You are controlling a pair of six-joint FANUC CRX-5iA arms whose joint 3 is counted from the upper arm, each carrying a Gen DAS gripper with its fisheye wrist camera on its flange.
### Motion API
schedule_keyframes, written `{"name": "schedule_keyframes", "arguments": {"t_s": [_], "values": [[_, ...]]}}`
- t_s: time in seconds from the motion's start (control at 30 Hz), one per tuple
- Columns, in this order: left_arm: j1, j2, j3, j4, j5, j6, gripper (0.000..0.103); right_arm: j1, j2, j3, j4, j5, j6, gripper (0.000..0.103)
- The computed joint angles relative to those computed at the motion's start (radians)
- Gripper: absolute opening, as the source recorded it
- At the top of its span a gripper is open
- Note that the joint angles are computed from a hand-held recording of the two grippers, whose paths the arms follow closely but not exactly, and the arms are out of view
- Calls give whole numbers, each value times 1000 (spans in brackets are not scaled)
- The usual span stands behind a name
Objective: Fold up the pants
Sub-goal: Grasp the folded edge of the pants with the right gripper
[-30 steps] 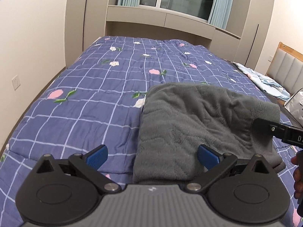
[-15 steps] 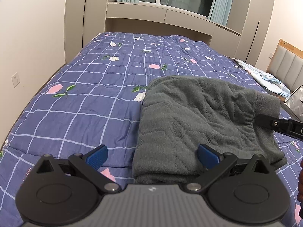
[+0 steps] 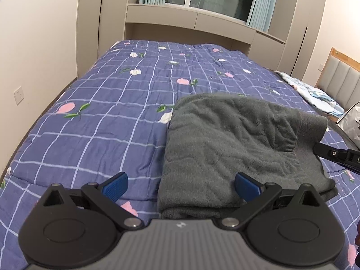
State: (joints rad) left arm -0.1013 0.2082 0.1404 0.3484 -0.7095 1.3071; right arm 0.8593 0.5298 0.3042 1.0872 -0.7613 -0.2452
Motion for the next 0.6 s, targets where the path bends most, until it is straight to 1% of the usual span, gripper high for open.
{"name": "schedule_keyframes", "arguments": {"t_s": [0.03, 0.13, 0.2, 0.27, 0.3, 0.33, 0.37, 0.43, 0.5, 0.57, 0.6], "values": [[0, -2, -2, 11, 7, -10, 103, 3, 0, 5, 3, -12, 0, 0], [-3, -2, 0, 31, 26, -32, 103, 10, -8, 3, 26, -34, -20, 0], [-7, 2, 9, 31, 34, -34, 103, 12, -18, -9, 67, -59, -53, 0], [-12, 15, 33, 2, 17, -4, 103, 6, -35, -29, 78, -45, -80, 0], [-15, 19, 44, -15, 9, 13, 103, 5, -36, -22, 50, -42, -57, 1], [-16, 24, 53, -32, -1, 33, 103, 3, -38, -20, 27, -32, -34, 12], [-16, 25, 55, -37, -8, 41, 103, -1, -44, -29, 20, -16, -34, 32], [-13, 25, 50, -33, -15, 43, 103, -9, -60, -61, 27, 28, -61, 53], [-10, 27, 48, -36, -21, 47, 103, -15, -76, -95, 50, 62, -93, 57], [-7, 31, 50, -35, -25, 56, 103, -17, -76, -95, 17, 80, -63, 68], [-5, 33, 51, -31, -28, 60, 103, -20, -75, -96, 2, 92, -47, 71]]}}
